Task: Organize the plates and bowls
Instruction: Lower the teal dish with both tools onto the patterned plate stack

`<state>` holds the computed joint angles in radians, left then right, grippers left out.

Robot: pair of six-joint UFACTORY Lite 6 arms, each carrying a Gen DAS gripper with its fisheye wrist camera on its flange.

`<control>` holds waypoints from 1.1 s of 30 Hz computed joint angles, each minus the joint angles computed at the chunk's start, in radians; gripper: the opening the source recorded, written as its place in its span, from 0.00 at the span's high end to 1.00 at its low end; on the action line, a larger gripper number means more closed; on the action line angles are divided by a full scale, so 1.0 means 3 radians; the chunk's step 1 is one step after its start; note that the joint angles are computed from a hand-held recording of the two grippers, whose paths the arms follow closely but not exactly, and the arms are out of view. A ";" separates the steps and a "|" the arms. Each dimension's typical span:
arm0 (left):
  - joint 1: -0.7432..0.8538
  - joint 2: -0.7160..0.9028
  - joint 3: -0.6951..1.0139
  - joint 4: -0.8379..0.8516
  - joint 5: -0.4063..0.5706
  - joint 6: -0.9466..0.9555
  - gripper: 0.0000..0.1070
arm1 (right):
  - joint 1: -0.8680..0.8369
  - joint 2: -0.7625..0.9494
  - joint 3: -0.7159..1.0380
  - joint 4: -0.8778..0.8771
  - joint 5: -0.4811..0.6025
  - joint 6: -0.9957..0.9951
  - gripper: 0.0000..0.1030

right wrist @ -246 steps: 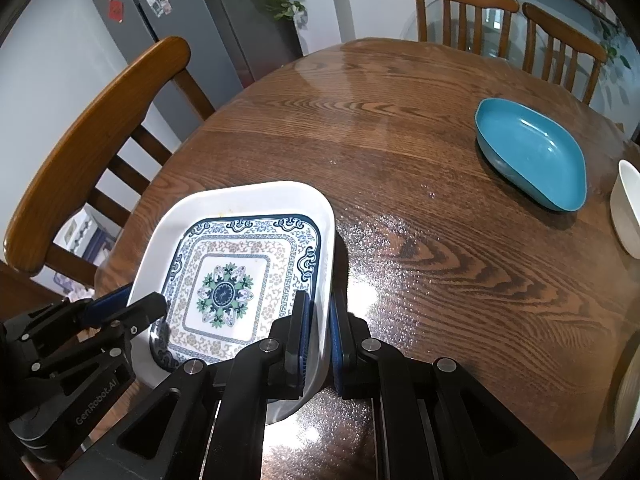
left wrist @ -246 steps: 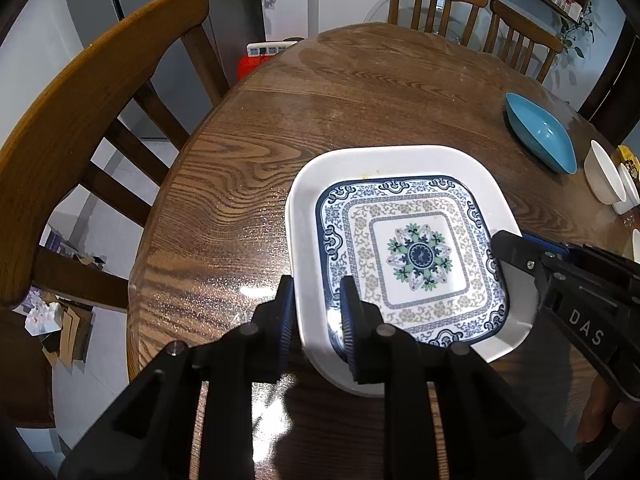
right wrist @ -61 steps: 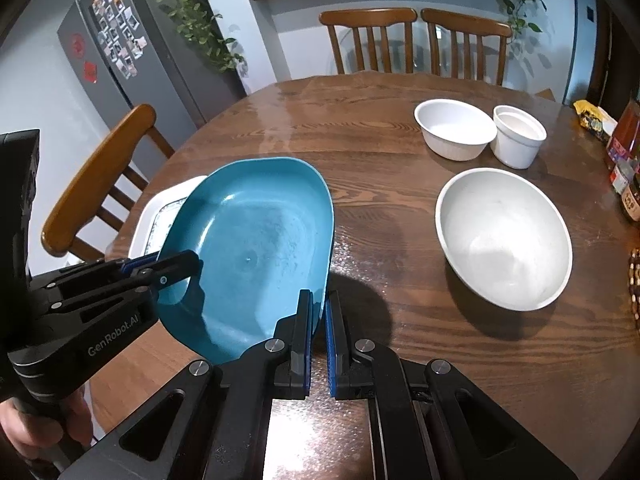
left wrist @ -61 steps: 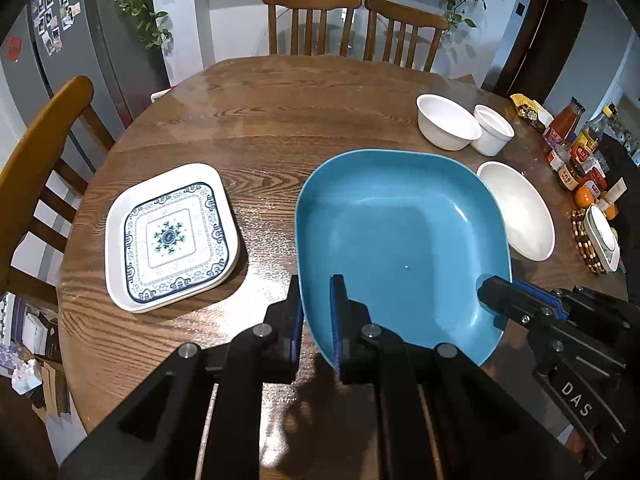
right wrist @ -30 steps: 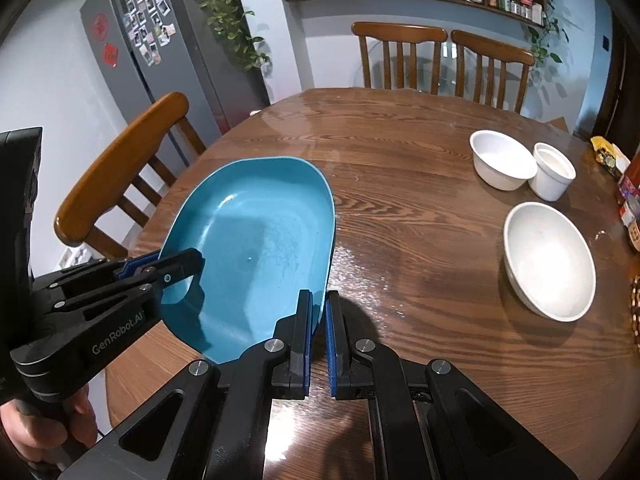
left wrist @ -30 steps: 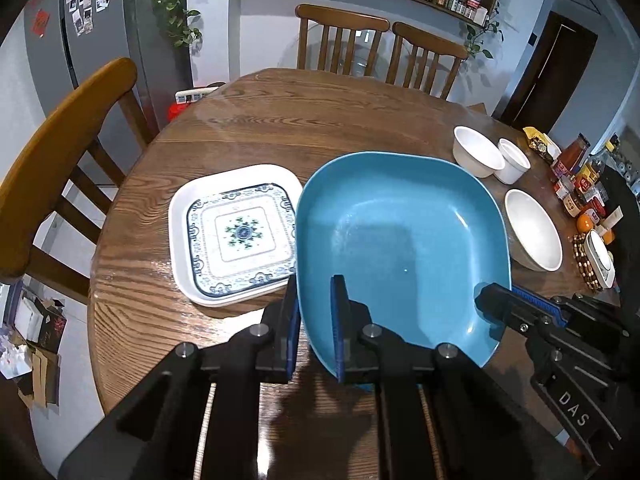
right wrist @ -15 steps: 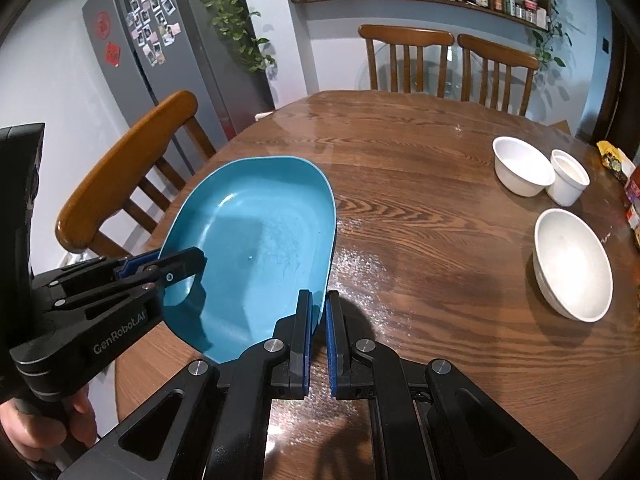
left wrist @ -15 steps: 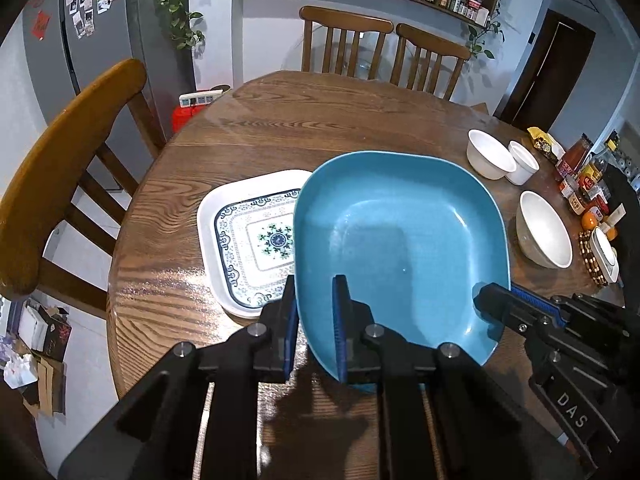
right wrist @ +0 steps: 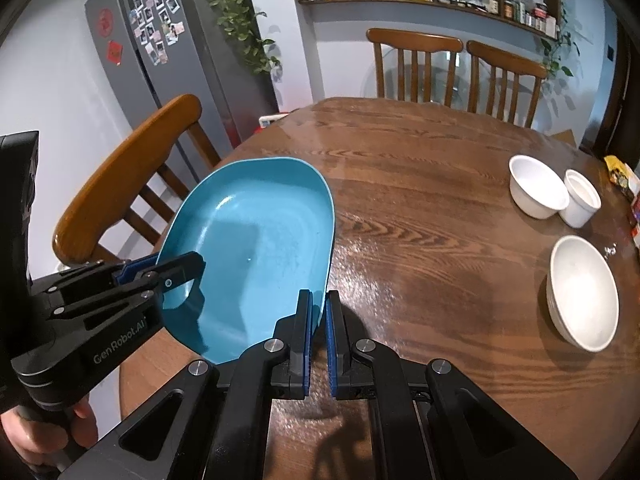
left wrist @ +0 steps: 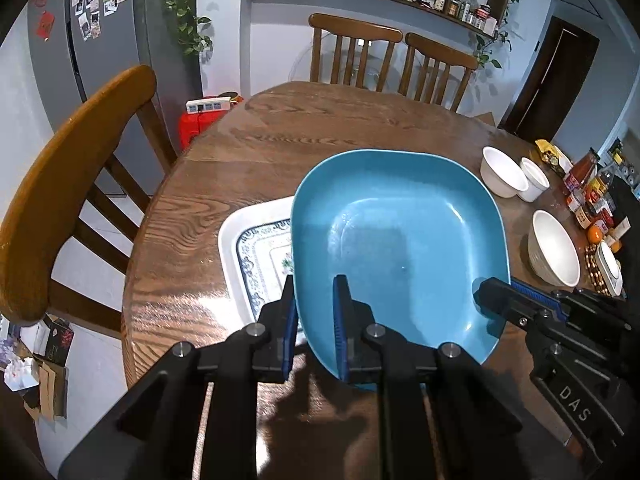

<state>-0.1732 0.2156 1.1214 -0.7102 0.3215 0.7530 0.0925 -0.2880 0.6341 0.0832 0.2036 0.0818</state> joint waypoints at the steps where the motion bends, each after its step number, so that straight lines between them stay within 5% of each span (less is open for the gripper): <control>1: 0.0019 0.0038 0.0048 0.0020 0.0006 -0.0022 0.88 | 0.0014 0.0049 0.0042 -0.0014 -0.0009 0.0012 0.94; 21: 0.0132 0.0682 0.0678 0.0356 0.0045 -0.0433 0.85 | 0.0133 0.1060 0.0776 0.0018 -0.0163 -0.0097 0.94; 33: 0.0103 0.1100 0.1017 0.0674 0.0109 -0.0796 0.85 | 0.0050 0.1526 0.1027 0.0686 -0.0201 -0.0827 0.94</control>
<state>-0.1424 0.5456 1.4264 -0.5079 0.3542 0.5143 0.1074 0.1699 0.9420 0.2890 0.1433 -0.1664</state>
